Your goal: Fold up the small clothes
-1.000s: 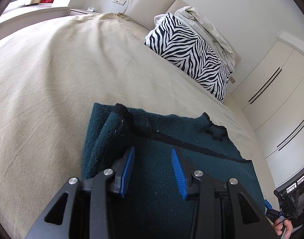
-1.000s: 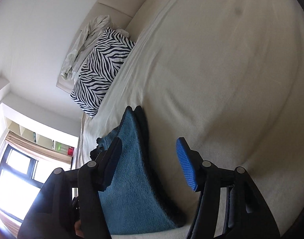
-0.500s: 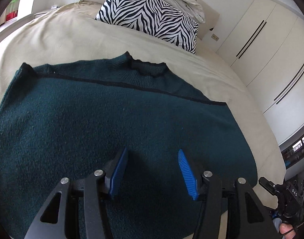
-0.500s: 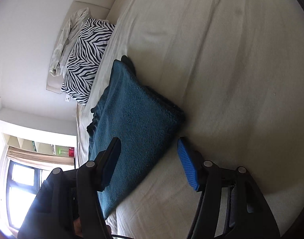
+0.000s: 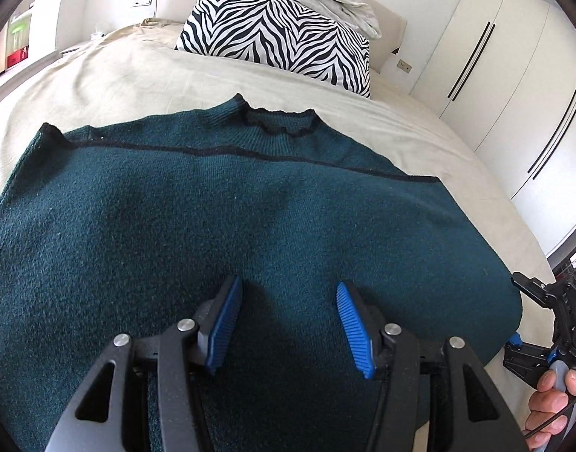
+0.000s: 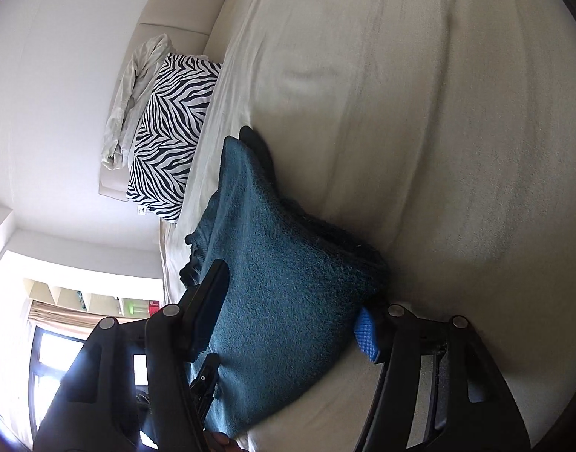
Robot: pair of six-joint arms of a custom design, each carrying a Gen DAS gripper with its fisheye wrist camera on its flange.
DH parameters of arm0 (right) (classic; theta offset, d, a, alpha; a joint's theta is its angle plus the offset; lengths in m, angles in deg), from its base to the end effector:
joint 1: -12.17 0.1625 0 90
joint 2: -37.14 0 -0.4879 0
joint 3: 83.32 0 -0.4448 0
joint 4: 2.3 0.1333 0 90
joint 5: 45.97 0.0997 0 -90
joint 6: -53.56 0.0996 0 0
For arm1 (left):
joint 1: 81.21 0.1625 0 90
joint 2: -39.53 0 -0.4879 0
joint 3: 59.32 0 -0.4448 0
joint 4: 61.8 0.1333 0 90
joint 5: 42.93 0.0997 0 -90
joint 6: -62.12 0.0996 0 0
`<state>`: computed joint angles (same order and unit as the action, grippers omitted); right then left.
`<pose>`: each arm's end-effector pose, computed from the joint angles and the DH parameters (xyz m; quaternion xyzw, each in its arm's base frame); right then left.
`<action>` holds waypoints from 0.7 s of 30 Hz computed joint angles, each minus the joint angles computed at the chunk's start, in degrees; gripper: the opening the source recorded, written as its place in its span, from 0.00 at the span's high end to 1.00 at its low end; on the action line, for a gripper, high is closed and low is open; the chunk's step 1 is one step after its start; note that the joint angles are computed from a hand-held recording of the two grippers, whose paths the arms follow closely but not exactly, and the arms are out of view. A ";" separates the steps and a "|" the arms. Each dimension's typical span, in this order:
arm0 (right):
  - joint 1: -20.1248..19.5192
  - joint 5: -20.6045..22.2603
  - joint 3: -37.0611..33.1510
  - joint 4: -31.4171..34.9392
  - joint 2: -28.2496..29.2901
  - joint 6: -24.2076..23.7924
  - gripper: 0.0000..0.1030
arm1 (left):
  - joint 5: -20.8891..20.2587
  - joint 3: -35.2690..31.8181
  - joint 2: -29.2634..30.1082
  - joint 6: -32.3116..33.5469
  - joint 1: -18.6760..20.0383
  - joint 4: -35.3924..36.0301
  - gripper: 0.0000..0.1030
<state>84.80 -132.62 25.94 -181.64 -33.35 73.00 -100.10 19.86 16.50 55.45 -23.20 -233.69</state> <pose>-0.0612 -0.6618 0.3577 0.2735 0.8615 -0.4264 0.0341 -0.2771 -0.7972 -0.0481 0.1435 0.9262 -0.2928 0.1892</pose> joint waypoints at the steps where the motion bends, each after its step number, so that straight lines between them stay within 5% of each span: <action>1: 0.39 -0.11 -0.71 0.83 0.16 -0.34 0.44 | -0.12 -0.01 0.04 0.09 0.03 -0.17 0.46; 11: 2.65 -6.98 -1.80 -3.47 2.47 -10.67 0.47 | -1.15 1.04 -0.36 0.42 0.18 -1.79 0.46; 15: -0.34 1.91 -2.90 -1.20 2.27 -4.20 0.47 | -1.22 1.10 -0.40 0.53 0.19 -2.01 0.46; 17: -0.74 6.33 -3.99 0.98 2.45 -4.75 0.51 | -1.19 1.13 -0.35 0.62 0.18 -2.22 0.46; 21: -0.54 6.73 -5.70 3.55 3.88 -5.60 0.59 | -1.50 1.17 -0.36 0.49 0.23 -2.37 0.46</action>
<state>84.26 -125.90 20.24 -178.08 -29.47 67.41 -101.59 21.03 16.14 55.94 -22.98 -236.06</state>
